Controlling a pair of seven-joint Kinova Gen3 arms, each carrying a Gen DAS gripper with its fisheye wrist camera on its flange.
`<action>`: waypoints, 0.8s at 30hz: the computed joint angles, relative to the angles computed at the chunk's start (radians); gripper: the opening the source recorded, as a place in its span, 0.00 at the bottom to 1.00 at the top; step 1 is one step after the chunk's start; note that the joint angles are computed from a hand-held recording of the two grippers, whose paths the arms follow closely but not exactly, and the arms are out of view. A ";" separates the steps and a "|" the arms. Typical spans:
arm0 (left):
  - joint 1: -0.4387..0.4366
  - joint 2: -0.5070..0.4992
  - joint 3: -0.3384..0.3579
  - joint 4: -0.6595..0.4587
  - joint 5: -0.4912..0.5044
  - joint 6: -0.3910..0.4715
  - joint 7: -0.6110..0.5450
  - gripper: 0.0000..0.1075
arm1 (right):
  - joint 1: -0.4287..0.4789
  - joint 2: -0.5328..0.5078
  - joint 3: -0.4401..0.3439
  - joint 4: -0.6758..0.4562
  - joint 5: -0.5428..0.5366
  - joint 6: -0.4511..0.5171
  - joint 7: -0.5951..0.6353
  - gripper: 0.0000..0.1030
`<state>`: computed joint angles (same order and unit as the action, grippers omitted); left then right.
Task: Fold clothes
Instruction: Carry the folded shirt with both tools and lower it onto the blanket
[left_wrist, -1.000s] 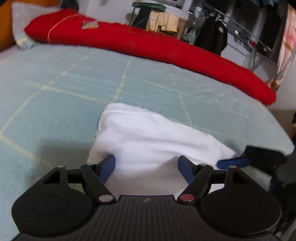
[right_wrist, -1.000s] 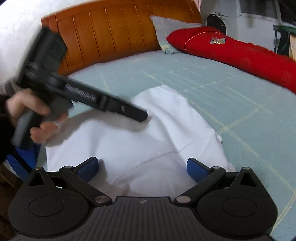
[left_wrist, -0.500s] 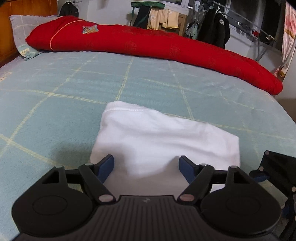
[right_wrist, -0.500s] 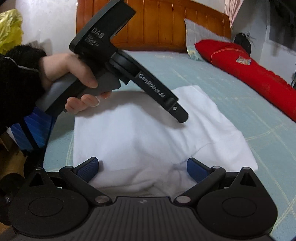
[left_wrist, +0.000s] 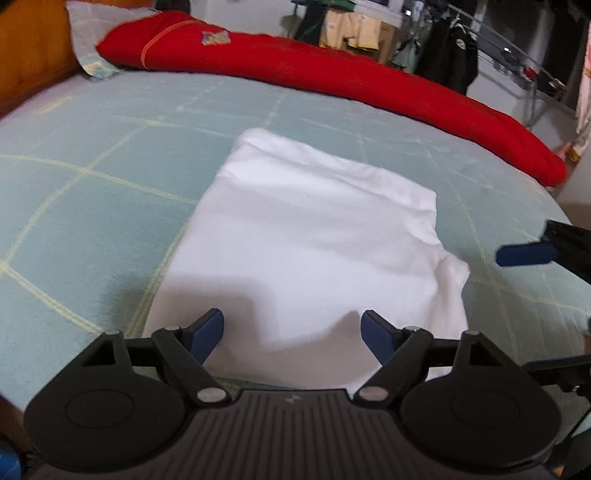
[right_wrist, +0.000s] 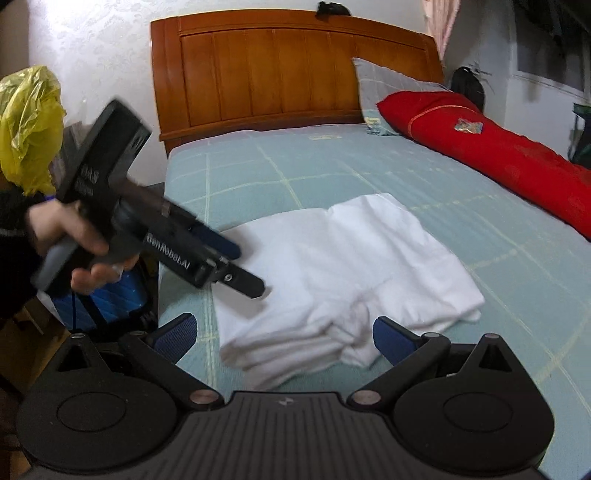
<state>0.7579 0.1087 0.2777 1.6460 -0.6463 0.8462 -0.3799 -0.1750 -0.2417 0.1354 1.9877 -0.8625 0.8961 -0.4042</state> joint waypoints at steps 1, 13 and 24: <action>0.027 0.001 -0.003 -0.013 -0.032 0.023 0.018 0.76 | 0.007 -0.007 0.003 -0.005 0.010 0.013 -0.015 1.00; 0.092 0.133 -0.009 -0.116 -0.054 -0.188 -0.013 0.86 | 0.056 -0.125 0.015 0.054 0.243 0.026 -0.282 1.00; 0.296 0.229 -0.136 -0.247 -0.130 0.012 -0.019 0.94 | 0.055 -0.156 0.138 0.069 0.262 0.086 -0.362 1.00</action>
<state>1.0541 0.3380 0.1415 1.3993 -0.7767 0.8577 -0.3993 -0.1200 -0.3975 0.2733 2.0567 -0.6008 0.9818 -0.7666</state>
